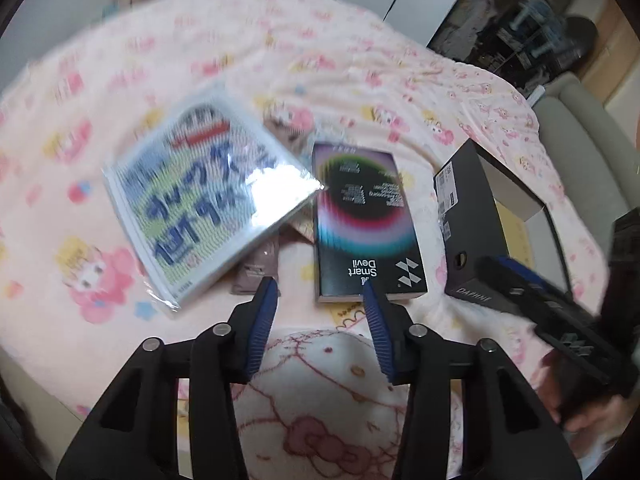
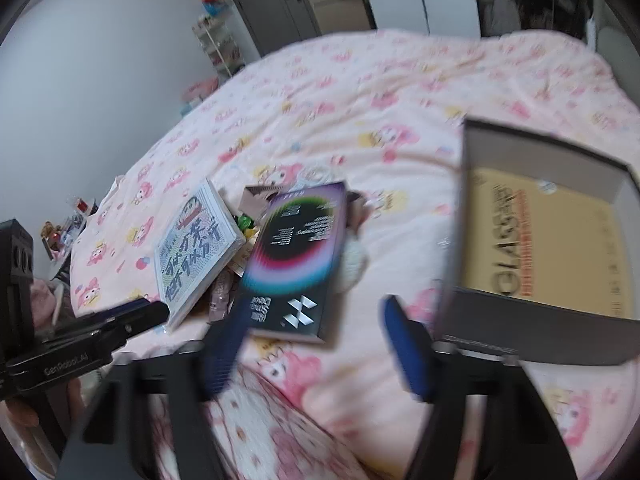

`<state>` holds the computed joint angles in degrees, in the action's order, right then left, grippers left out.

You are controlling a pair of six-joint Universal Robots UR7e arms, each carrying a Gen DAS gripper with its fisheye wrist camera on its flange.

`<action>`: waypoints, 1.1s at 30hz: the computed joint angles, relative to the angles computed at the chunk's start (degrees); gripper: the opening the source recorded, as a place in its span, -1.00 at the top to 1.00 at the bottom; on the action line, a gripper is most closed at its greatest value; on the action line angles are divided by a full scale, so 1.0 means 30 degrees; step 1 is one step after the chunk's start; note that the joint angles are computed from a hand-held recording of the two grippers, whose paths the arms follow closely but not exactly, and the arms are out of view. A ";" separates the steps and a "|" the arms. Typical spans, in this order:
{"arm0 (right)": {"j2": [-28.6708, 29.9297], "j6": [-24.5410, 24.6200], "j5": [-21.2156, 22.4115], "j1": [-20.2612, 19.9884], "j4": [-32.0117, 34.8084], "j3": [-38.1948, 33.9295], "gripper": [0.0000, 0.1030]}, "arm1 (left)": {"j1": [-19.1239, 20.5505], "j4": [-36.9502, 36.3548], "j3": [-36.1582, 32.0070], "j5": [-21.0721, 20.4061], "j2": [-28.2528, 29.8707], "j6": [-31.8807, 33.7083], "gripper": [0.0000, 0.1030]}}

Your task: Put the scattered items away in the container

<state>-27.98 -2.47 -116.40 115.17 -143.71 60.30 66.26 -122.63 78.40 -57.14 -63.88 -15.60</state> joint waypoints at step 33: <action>-0.3513 0.2546 0.3503 -0.1080 -0.0341 0.4885 0.33 | -0.0522 0.5405 -0.2731 -0.5576 0.1976 -0.0318 -0.15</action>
<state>-38.52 5.17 -105.90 111.93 -144.73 74.96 64.69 -106.41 70.20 -73.86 -57.96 -16.55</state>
